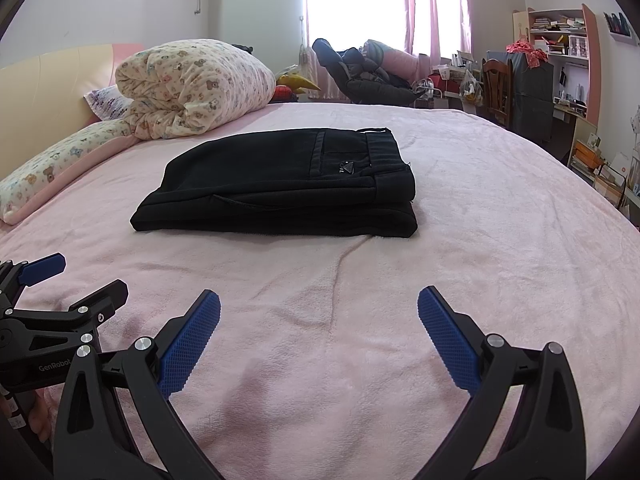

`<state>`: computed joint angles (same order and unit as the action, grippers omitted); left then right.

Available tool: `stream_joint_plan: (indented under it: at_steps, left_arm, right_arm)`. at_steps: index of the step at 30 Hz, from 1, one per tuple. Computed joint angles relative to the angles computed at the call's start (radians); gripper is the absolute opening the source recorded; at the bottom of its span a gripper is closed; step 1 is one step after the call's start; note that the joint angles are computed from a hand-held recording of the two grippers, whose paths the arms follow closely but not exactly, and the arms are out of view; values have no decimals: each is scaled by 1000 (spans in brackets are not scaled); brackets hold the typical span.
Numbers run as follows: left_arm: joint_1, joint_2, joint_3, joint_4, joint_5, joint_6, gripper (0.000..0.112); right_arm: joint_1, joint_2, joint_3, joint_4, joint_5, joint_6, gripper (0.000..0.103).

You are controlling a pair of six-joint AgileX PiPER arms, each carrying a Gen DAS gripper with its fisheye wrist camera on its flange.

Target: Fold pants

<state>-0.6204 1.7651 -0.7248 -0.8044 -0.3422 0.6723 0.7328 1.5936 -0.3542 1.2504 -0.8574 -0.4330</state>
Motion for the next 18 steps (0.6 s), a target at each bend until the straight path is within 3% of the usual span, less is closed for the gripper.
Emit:
stream_joint_plan:
  at_steps: [18]
  left_arm:
    - [-7, 10, 7, 40, -23, -35, 101]
  right_arm:
    - [-17, 15, 15, -41, 4, 41, 101]
